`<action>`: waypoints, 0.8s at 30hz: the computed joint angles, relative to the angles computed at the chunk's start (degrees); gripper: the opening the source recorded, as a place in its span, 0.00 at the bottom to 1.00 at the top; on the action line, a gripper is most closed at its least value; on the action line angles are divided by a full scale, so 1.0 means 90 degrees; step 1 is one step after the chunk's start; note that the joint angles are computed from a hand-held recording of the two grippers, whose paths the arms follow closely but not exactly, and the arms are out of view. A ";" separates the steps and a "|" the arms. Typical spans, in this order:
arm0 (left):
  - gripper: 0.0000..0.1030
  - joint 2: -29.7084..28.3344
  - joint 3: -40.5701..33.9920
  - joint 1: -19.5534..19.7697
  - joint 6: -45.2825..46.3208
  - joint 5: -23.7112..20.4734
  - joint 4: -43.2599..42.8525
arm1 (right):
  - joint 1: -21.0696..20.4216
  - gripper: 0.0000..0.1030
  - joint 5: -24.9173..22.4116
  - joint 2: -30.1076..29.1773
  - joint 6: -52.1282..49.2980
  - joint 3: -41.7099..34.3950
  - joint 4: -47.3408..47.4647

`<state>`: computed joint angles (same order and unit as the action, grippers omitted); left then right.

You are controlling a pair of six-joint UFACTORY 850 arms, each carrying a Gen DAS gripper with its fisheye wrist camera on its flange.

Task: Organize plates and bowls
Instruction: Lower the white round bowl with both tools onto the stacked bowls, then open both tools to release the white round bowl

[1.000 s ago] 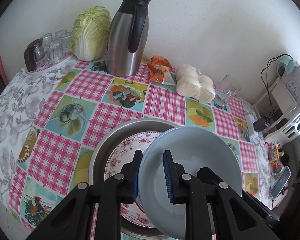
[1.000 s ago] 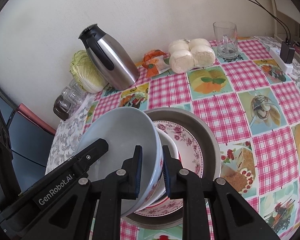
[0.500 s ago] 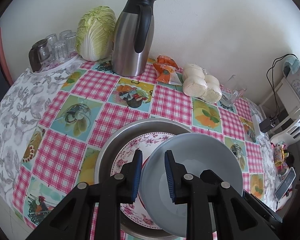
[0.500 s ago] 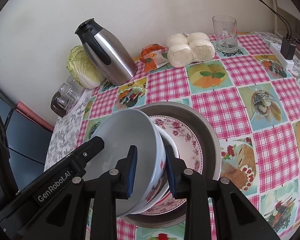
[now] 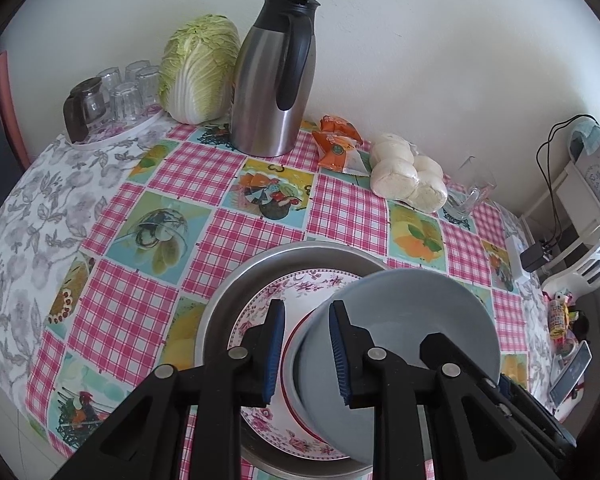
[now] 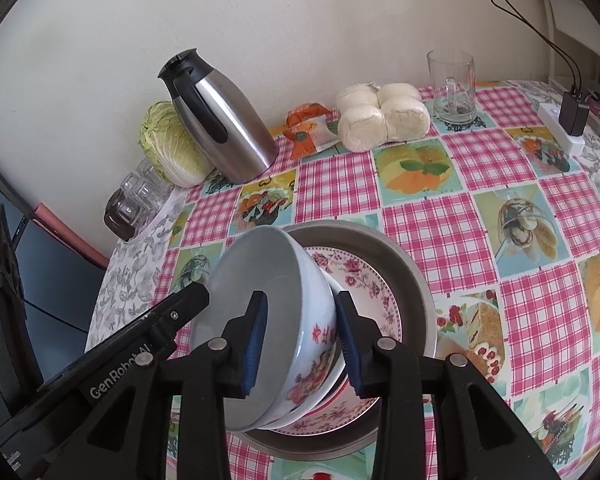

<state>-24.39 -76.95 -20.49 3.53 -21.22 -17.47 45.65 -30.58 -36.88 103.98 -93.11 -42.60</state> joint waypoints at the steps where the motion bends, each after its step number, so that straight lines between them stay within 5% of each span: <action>1: 0.25 -0.0001 0.0000 0.0001 -0.0007 -0.0003 0.0009 | 0.0013 0.44 -0.0093 0.0004 0.0048 -0.0009 -0.0065; 7: 0.25 0.0000 0.0000 -0.0022 -0.0080 0.0002 0.0088 | 0.0010 0.49 -0.0190 0.0119 0.0361 0.0149 -0.0374; 11: 0.41 0.0030 0.0013 -0.0031 -0.0366 0.0053 0.0332 | -0.0071 0.49 -0.0157 0.0114 0.0285 0.0245 -0.0059; 16: 0.44 0.0061 0.0025 -0.0004 -0.0542 0.0081 0.0433 | -0.0186 0.52 0.0025 0.0154 0.0290 0.0462 0.0201; 24: 0.64 0.0070 0.0021 -0.0004 -0.0778 0.0077 0.0600 | -0.0207 0.56 0.0126 0.0111 0.0244 0.0488 0.0266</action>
